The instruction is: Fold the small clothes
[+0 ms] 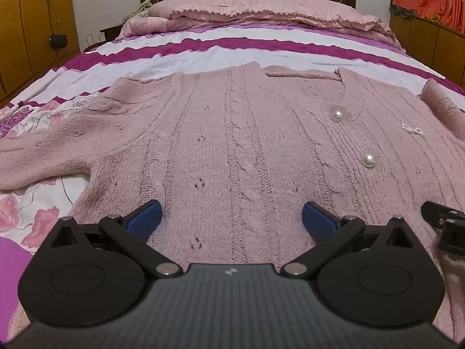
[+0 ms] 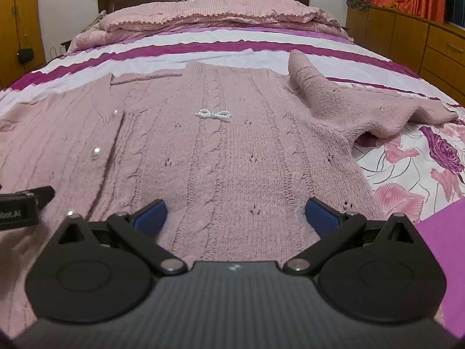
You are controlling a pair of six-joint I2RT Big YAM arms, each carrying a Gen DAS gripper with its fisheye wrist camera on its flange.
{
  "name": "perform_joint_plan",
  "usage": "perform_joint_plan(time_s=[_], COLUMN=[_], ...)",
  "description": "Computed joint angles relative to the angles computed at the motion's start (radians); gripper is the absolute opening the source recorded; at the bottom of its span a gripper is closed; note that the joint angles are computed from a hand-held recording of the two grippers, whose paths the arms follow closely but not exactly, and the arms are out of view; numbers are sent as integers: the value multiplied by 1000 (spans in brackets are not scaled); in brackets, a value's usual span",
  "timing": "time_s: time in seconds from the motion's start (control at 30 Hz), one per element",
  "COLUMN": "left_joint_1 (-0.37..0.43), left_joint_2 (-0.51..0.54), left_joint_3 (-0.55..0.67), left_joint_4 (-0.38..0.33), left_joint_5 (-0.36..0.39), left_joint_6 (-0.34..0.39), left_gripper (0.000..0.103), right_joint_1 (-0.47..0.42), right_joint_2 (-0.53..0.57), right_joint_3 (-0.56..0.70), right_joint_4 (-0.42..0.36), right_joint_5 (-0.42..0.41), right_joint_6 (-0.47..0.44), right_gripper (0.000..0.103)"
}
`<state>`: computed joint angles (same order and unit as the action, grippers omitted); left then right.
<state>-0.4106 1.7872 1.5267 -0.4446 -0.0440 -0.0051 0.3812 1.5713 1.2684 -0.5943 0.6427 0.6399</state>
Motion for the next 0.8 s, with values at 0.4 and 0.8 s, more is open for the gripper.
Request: perform_joint_plan(time_s=[0.4,0.8], left_joint_1=[-1,-1], left_joint_2=[0,-1], left_joint_3=[0,-2], left_joint_4=[-1,3], left_joint_5=[-6,-8], left_joint_6=[7,8], left_gripper=[103,103], right_joint_1=[0,0], right_joint_2=[0,0], right_joint_3=[-1,-3], right_joint_4=[5,7], right_joint_5=[-2,-1], right_joint_6=[1,1], right_gripper=[103,103])
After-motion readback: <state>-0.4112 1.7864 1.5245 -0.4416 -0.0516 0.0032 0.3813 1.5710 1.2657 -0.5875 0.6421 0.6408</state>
